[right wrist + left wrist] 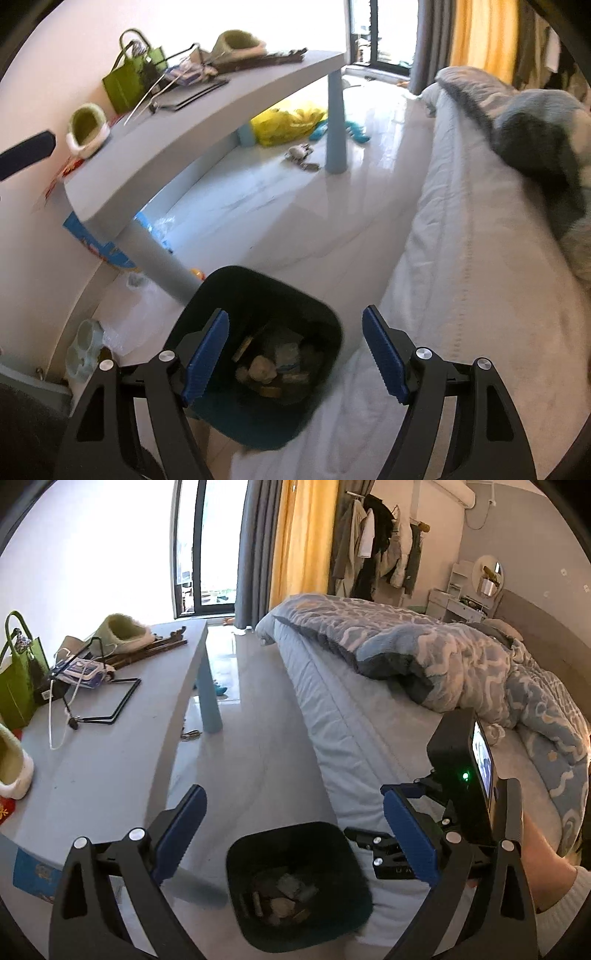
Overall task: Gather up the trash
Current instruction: 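Move both open tools away from the bin back over the bed, then lower the left tool to the cardboard tube while the right approaches the tissue ball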
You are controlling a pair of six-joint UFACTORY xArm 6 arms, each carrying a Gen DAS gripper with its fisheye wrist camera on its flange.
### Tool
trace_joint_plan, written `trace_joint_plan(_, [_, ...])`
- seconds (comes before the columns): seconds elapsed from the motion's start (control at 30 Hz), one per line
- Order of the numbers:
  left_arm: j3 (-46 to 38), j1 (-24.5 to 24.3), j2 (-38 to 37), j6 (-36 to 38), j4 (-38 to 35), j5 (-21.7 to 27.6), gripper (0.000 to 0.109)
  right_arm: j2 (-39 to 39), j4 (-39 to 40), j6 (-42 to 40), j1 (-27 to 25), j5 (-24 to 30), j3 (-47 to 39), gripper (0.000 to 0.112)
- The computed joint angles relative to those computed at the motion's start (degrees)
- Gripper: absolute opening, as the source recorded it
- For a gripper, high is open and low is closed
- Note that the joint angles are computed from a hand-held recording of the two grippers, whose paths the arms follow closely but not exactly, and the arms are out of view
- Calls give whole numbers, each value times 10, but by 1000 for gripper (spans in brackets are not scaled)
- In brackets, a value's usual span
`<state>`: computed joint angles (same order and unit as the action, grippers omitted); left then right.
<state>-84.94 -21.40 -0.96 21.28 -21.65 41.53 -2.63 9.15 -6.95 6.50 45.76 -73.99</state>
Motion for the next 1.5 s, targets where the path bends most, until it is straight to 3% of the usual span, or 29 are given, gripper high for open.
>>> trace_joint_plan(0.27, [-14, -22, 3, 0, -47, 9, 99, -55, 10, -7, -38, -46, 48, 79])
trace_joint_plan(0.4, [-14, -47, 5, -22, -22, -3, 99, -84, 4, -11, -59, -61, 76, 79])
trace_joint_plan(0.7, [-40, -97, 38, -44, -30, 9, 98, -146, 8, -37, -126, -68, 132, 79])
trace_joint_plan(1.03, [-55, -156, 62, -56, -39, -23, 97, -209, 30, -72, -232, -60, 180, 79])
trace_joint_plan(1.5, [-121, -221, 124, -55, -50, -19, 79, -238, 64, -137, -351, -32, 201, 79])
